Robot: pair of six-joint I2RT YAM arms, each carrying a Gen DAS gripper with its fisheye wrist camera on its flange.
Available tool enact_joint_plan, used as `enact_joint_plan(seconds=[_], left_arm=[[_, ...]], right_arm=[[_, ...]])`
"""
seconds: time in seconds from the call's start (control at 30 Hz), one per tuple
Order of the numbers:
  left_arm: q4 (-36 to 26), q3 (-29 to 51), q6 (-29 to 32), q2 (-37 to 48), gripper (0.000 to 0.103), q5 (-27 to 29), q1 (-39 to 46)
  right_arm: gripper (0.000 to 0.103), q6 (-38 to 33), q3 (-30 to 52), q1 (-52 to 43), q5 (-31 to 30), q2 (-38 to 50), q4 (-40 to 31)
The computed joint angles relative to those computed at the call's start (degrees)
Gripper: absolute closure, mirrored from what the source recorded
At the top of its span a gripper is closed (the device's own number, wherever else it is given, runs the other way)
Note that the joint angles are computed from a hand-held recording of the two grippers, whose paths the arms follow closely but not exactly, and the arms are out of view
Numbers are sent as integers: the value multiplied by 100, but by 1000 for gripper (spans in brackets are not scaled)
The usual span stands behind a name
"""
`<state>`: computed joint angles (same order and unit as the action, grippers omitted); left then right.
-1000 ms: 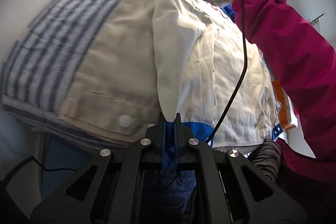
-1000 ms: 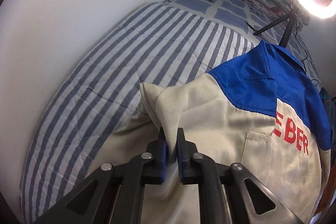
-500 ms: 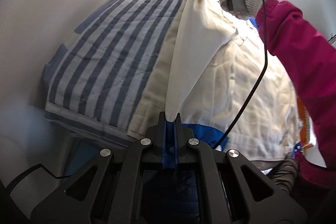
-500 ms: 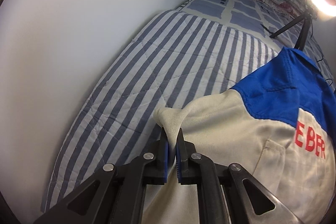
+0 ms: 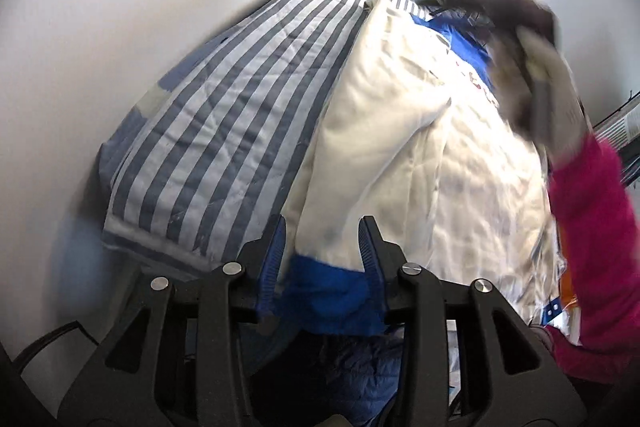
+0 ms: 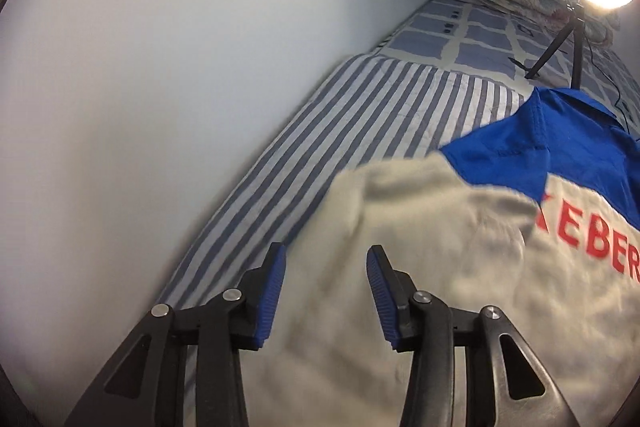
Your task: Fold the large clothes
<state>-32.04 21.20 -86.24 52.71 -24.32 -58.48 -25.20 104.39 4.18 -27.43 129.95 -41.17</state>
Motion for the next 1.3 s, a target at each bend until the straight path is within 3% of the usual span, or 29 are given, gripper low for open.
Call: enact_joint_plan(seconds=[0.23,0.37,0.53,0.6,0.67,0.77,0.87,0.93,1.07,1.13,1.2,1.3], left_arm=[[1093,-195,783,528,66,687,793],[1694,-320,917,1028,66,964,1102],[2267,-564,998,1247,66,1246,1467],[2414,-651,1048,1252,66,1340,1589],[2452,-612,1106,1427,68,1295,1580],[2463,-514,1187,1704,69,1227,1530],[2523,-433,1318,1885,69,1235,1582],[2568,-425,1350,1925,69,1280,1632],[2557,-675,1217,1362,69,1399,1676],[2516,-914,1089,838,69,1486,1669],[2462,-1145,916,285,69,1564,1610],[2229,-1281,616,-255,69,1475,1361]], right_arm=[[61,-2123,-3039,-1243,-332,-1717,-457],[59,-2834,-3832,-1845,-297,-1795,-966],[59,-3124,-4509,-2179,-385,-1615,-923],[73,-3215,-4640,-2211,-491,-1502,-977],[100,-3383,-4747,-2206,-621,-1420,-1093],[102,-3600,-5135,-2340,-772,-1880,-1103],[102,-3860,-5424,-2675,-684,-2165,-1056],[102,-3619,-5762,-2627,-246,-2253,-283],[84,-3978,-5618,-2804,-165,-2415,-657],[76,-4463,-5622,-3009,-428,-2989,-958],[76,-4774,-5537,-3165,-792,-3321,-1209],[74,-4217,-5726,-2802,-1030,-3762,-527]])
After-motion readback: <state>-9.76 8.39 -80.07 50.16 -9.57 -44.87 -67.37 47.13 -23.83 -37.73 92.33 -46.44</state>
